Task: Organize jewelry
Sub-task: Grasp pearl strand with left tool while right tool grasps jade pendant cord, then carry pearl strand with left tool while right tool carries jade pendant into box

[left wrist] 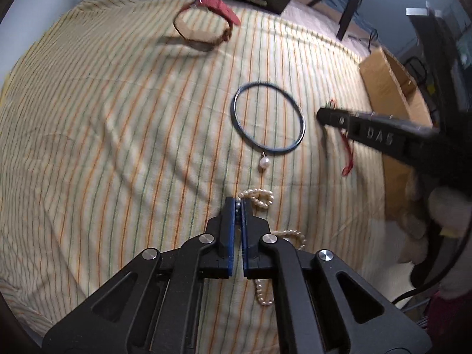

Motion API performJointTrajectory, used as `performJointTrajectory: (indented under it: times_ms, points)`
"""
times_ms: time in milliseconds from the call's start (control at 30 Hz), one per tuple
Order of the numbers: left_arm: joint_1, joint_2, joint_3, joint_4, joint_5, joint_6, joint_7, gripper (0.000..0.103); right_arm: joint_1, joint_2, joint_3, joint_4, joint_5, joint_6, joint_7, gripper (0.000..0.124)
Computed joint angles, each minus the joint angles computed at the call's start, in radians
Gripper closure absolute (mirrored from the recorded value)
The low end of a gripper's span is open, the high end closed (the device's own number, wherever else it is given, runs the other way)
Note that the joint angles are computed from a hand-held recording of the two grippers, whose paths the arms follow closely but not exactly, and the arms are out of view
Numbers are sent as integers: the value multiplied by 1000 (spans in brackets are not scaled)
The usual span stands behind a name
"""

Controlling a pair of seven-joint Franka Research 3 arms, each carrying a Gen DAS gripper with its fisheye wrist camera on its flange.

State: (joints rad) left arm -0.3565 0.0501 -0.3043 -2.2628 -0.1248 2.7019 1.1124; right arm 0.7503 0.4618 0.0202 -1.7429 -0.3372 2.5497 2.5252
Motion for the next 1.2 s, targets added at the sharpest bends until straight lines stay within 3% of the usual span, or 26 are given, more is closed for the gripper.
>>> performJointTrajectory:
  times_ms: [133, 333, 667, 1200]
  points:
    - [-1, -45, -2, -25, -96, 45, 59, 102, -9, -38, 0, -55, 6, 58, 13, 105]
    - [-33, -119, 17, -51, -212, 92, 146, 102, 3, -80, -3, -74, -45, 66, 39, 105]
    - [-107, -225, 76, -101, -269, 143, 174, 102, 0, -200, 22, -164, -137, 99, 128, 105]
    - [-172, -280, 103, -90, -232, 196, 127, 102, -106, -404, 105, -354, -298, 193, 306, 105]
